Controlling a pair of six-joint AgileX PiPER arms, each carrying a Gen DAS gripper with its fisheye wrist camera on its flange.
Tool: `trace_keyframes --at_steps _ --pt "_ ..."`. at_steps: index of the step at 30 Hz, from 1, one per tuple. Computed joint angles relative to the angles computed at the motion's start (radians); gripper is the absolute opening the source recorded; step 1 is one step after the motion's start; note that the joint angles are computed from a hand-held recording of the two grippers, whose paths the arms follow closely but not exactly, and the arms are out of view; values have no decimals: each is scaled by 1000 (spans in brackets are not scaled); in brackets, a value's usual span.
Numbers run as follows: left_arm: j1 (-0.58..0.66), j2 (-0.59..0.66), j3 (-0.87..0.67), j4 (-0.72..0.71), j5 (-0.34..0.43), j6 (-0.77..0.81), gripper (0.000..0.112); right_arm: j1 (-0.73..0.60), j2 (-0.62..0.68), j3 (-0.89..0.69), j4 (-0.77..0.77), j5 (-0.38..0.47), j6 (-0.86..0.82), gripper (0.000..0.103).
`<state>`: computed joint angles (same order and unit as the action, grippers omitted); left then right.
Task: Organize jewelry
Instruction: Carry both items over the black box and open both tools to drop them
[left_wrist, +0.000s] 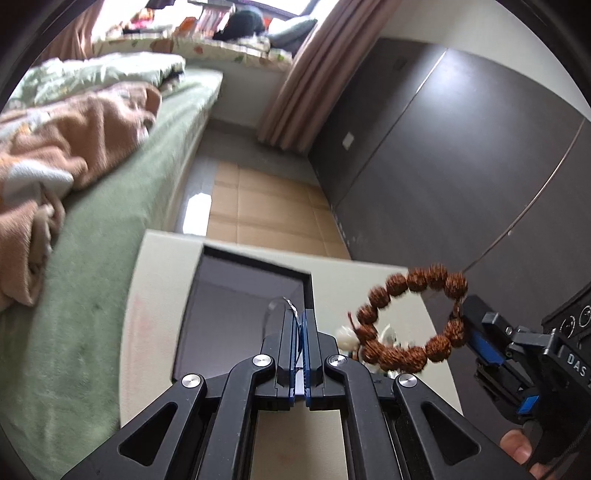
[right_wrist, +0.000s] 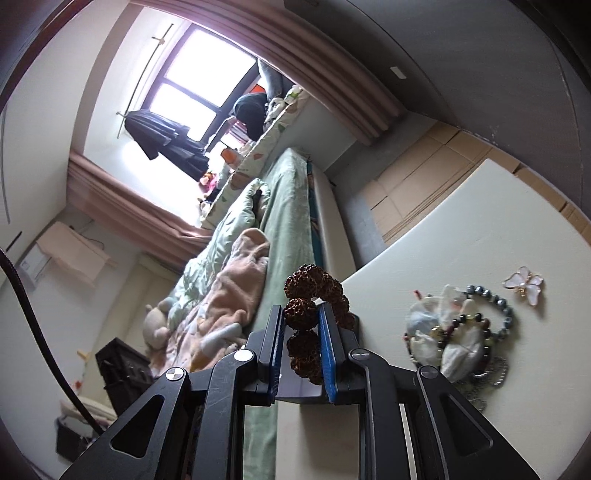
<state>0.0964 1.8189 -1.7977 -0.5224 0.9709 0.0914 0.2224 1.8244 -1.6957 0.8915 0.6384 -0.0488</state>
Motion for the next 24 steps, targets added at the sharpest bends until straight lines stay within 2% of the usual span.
trace_keyframes --at_steps 2,3,4,6,7,16,21,24 --pt "3 39 -53 5 67 -28 11 10 20 -18 15 -3 -10 20" --pt "7 46 -59 3 80 -33 25 13 26 -24 21 -5 -16 20" --pt "11 46 -55 1 84 -40 45 14 30 -28 29 -6 -25 20" --pt "27 25 -25 -12 58 -49 68 14 35 -29 71 -9 -64 20" --pt "36 6 0 -21 32 -49 71 15 36 -30 87 -11 -78 20" --pt "120 -51 45 -63 8 -64 72 49 66 -77 98 -5 -99 20" --pt "152 -54 44 -80 14 -69 72 101 102 -143 -66 -8 16 20" --pt "166 -55 52 -88 16 -62 72 124 152 -211 -165 41 105 22"
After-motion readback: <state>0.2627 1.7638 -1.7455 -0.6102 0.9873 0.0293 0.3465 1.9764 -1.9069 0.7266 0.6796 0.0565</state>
